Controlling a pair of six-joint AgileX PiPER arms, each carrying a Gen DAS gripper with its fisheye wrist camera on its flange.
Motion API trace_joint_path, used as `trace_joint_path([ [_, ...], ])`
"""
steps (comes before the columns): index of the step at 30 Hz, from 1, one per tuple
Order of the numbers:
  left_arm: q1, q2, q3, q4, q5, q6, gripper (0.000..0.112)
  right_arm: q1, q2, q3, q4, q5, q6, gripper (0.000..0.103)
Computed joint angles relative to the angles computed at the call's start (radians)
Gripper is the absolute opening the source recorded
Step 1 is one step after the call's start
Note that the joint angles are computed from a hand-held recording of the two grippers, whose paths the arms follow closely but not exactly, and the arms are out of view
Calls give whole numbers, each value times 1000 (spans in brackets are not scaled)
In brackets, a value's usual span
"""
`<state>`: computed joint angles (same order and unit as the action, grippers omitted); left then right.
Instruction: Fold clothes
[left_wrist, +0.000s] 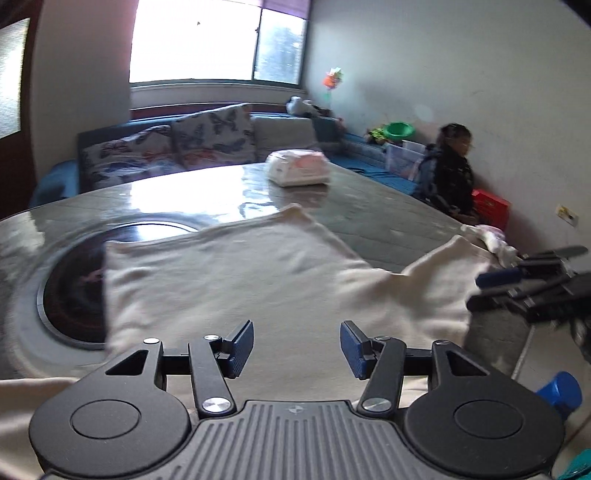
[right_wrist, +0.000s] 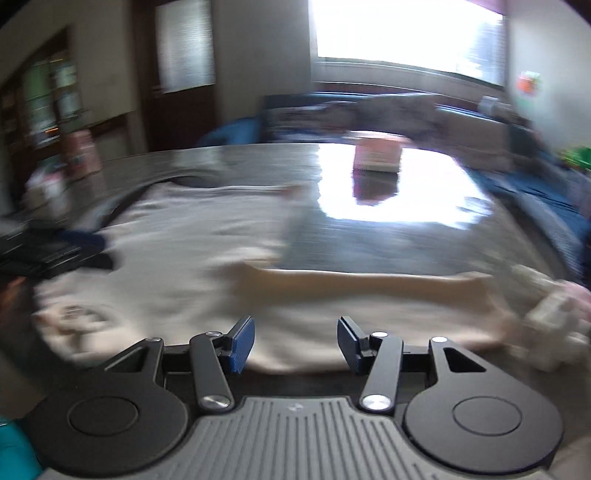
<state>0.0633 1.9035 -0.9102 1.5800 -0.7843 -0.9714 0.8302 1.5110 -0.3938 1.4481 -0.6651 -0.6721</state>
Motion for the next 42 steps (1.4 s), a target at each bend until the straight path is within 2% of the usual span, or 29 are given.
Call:
trace_joint_path([
  [4, -45, 0, 25, 14, -4, 10, 56, -106, -13, 60, 24, -34, 69, 49],
  [8, -74, 2, 43, 28, 9, 17, 56, -223, 31, 107, -42, -61, 214, 48],
  [12, -85, -4, 53, 38, 22, 17, 56, -282, 87, 113, -106, -68, 329, 43],
  [14, -84, -9, 53, 41, 21, 15, 56, -282, 115, 119, -137, -101, 405, 41],
  [16, -87, -12, 50, 40, 23, 13, 56, -285, 129, 120, -144, -115, 434, 33],
  [20, -102, -19, 50, 29, 32, 23, 56, -280, 131, 141, -163, -146, 505, 9],
  [23, -114, -23, 53, 19, 43, 35, 56, -276, 124, 161, -186, -164, 556, 6],
  [31, -131, -23, 54, 12, 74, 26, 56, -181, 26, 192, -124, -230, 511, 5],
  [37, -141, -19, 66, 1, 82, 42, 56, -79, -143, 163, -34, -263, 312, 4],
  [42, -144, -11, 70, -3, 78, 55, 56, -28, -221, 80, -17, -254, 147, 4],
])
